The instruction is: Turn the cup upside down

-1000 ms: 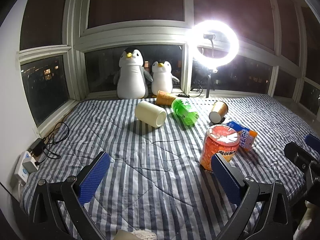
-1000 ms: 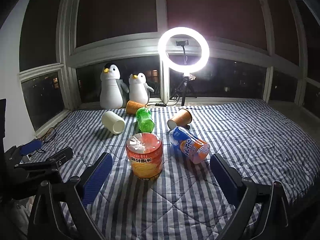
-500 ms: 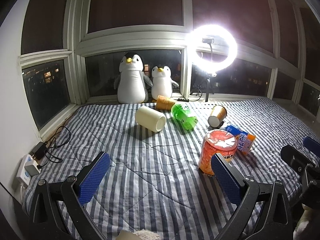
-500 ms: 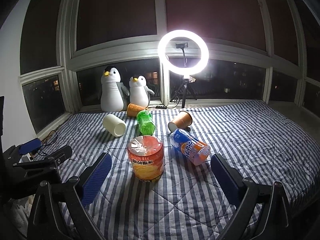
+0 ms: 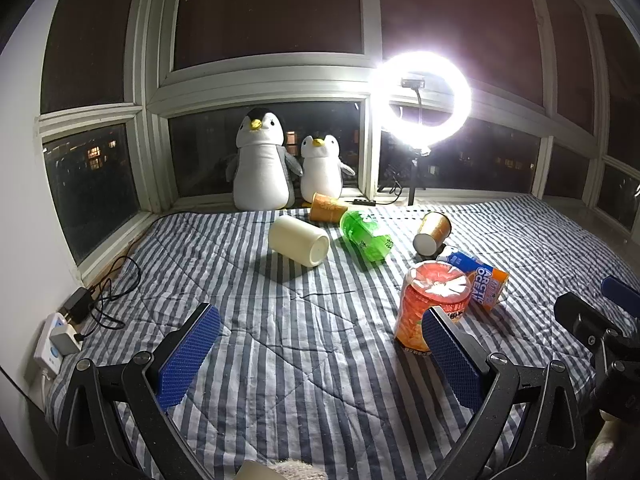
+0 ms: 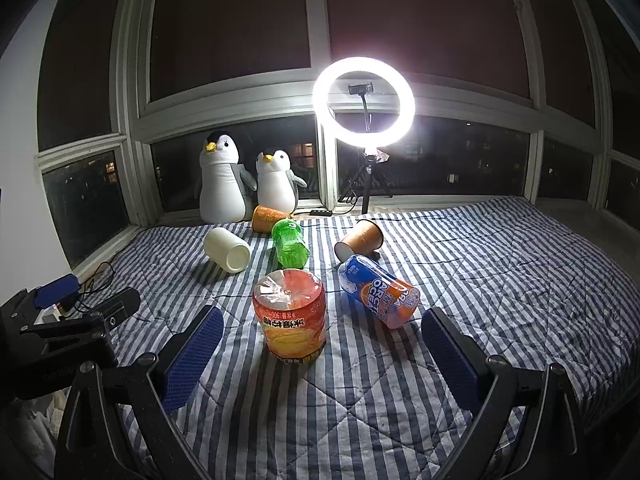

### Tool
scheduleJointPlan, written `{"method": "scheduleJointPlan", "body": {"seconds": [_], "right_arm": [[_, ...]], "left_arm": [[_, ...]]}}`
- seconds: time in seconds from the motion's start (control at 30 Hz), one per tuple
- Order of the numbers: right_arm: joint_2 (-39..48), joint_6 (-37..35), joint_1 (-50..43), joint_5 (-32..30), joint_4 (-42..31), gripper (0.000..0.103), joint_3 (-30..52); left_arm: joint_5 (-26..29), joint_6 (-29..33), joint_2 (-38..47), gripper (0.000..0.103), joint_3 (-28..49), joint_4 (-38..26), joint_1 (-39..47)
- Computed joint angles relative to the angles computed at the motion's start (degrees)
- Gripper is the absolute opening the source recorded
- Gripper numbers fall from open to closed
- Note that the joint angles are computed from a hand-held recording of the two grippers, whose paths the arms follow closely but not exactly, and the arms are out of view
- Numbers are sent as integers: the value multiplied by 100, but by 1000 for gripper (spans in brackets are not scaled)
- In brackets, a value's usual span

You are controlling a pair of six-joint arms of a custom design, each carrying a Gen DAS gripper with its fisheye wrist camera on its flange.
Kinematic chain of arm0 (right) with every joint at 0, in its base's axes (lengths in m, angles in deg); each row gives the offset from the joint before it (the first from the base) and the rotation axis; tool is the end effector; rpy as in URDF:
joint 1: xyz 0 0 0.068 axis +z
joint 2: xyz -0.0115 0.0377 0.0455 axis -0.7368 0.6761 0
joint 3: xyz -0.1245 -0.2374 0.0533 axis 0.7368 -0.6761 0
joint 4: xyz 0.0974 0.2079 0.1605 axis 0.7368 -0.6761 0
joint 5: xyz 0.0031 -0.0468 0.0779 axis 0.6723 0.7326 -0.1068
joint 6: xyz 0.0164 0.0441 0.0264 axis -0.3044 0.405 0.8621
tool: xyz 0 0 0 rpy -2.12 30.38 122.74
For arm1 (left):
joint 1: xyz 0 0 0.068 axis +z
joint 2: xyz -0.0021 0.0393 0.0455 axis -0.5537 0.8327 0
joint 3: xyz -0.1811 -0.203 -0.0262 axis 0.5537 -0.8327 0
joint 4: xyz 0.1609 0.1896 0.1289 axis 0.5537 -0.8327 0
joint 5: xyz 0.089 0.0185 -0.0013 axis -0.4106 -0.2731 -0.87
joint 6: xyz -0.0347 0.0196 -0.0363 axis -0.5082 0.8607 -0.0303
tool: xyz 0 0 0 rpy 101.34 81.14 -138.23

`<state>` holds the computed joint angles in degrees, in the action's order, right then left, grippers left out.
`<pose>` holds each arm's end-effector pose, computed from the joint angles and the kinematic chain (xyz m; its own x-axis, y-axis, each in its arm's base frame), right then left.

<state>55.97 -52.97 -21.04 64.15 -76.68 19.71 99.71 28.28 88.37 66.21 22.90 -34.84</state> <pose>0.2607 0.1072 0.3077 -0.3791 0.1461 -0.9137 0.2258 0.9722 0.0617 0.3512 -0.0156 0.3527 -0.4488 0.1361 -0.8832 0.2819 0.9594 0.0046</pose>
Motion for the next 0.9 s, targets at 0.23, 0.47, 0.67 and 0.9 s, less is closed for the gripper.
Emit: {"method": "scheduleJointPlan", "body": {"seconds": [0.23, 0.47, 0.67, 0.9], "right_arm": [[-8, 10, -13, -14, -2, 98, -3], [-45, 14, -40, -23, 0, 98, -24], [-52, 23, -48, -39, -28, 98, -20], [-47, 26, -47, -39, -26, 98, -22]], "left_arm": [[1, -2, -3, 102, 10, 2, -12], [-5, -5, -5, 102, 11, 5, -17], [7, -12, 3, 102, 46, -24, -18], [2, -7, 18, 102, 79, -37, -24]]}}
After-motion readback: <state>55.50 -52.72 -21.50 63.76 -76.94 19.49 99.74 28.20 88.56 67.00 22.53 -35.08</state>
